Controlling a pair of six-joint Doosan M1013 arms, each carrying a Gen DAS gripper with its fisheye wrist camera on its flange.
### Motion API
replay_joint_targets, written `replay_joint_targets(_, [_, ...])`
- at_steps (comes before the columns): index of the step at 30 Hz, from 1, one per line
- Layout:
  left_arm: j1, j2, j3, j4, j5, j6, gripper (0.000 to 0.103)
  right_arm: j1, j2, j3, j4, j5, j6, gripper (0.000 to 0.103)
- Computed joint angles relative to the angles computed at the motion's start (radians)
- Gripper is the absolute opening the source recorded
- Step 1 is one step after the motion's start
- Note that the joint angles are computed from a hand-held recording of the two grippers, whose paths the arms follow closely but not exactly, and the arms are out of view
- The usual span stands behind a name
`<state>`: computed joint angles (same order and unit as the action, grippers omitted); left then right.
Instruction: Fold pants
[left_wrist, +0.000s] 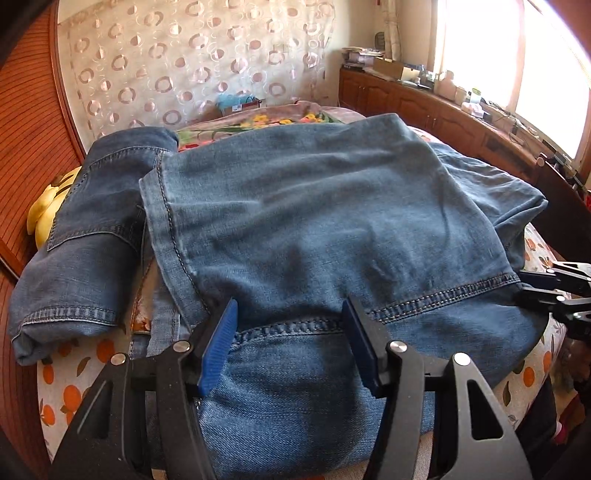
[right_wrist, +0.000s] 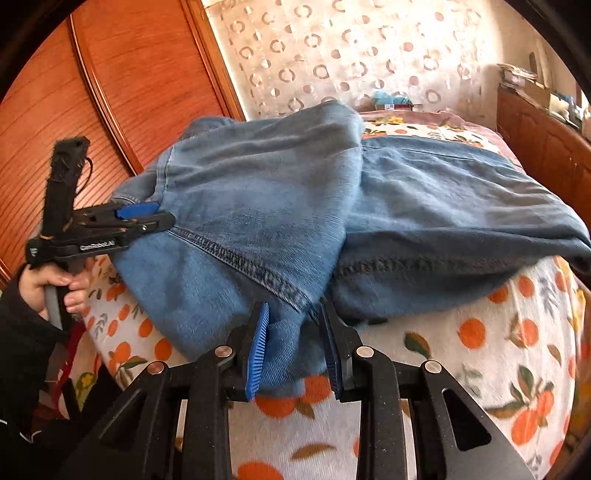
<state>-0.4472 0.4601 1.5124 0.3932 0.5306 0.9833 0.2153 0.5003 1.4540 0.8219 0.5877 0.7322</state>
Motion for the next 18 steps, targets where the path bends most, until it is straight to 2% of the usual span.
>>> replay_joint_targets(5, [-0.002,0.004,0.002,0.024,0.001,-0.028,0.059,-0.029,-0.044,0.067,0.034,-0.052,-0.029,0.029])
replay_joint_targets(9, [-0.004,0.009,-0.004,0.028,0.004,-0.041,0.060,-0.064,-0.073,0.111,0.004,-0.125,0.007,0.029])
replay_joint_targets(15, [-0.017,0.008,-0.011,0.086,0.031,-0.115,0.060,-0.102,-0.087,0.136,-0.084,-0.218,0.160,0.029])
replay_joint_targets(18, [-0.030,-0.004,-0.005,0.089,0.005,-0.116,0.060,-0.116,-0.086,0.135,-0.104,-0.256,0.203,0.030])
